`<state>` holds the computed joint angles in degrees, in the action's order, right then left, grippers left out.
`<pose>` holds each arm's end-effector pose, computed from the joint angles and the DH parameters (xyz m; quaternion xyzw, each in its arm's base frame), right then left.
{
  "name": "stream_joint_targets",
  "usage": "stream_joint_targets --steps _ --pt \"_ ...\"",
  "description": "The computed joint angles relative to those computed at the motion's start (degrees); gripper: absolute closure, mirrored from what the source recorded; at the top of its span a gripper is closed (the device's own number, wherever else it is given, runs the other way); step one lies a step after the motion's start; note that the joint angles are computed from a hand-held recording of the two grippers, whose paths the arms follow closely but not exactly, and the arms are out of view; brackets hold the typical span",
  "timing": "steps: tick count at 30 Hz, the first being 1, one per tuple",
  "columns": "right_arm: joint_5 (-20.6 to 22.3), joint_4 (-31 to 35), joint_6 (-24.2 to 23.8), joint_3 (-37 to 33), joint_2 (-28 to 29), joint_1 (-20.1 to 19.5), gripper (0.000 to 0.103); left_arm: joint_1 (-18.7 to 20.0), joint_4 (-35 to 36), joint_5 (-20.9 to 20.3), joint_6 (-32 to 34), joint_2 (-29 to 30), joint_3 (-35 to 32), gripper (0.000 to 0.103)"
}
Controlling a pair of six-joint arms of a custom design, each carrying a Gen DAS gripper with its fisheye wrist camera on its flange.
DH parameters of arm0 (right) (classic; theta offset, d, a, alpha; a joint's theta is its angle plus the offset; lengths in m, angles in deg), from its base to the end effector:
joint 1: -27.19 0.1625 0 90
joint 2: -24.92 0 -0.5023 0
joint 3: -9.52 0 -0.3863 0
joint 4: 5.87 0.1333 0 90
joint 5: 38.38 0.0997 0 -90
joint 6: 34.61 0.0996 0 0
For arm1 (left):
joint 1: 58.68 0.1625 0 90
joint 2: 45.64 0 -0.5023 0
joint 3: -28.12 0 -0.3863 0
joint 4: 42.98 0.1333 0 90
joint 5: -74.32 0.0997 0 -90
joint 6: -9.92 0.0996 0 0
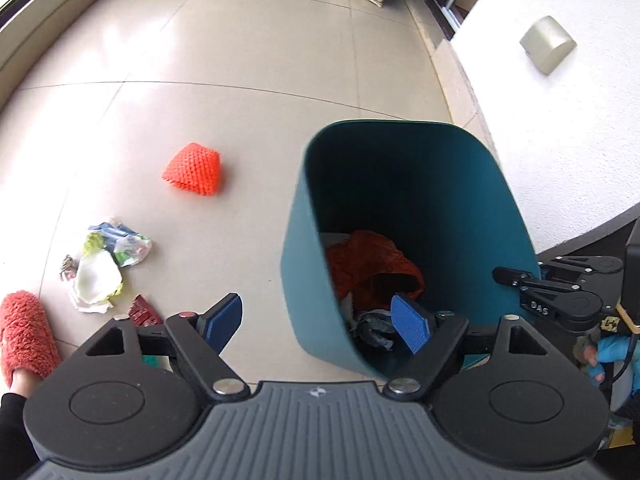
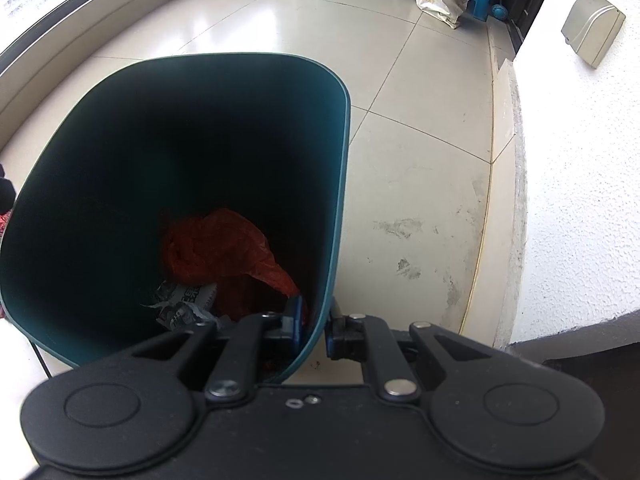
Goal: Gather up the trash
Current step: 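Lower the left tool to the teal bubble-wrap sleeve and grasp it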
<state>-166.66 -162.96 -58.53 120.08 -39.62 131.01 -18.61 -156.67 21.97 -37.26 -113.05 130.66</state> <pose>0.2141 -0.5707 0.3009 0.2437 -0.8983 0.1437 0.3363 -0.3273 -0.5290 0.3069 0.0548 0.9408 -0.1782 0.2832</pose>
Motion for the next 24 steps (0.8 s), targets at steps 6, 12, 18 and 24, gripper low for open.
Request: stream_joint_targets --steps 6,12,18,24 --pt "-0.5 -0.5 0.8 0.0 0.0 0.3 0.094 4.6 8.5 3.4 -14.0 -4.2 3.7 0.022" --pt "-0.5 -1.5 3.2 -0.7 0.2 0.5 0.097 13.1 13.6 4.3 -23.1 -5.9 6.5 0.022" --pt "-2.9 -3.9 1.9 -0.5 1.5 1.2 0.099 20.1 10.9 4.2 -23.4 -5.4 10.4 0.022" --pt "-2.3 -2.9 2.2 -0.8 1.3 1.1 0.099 24.8 8.8 3.9 -20.1 -2.6 11.8 0.022"
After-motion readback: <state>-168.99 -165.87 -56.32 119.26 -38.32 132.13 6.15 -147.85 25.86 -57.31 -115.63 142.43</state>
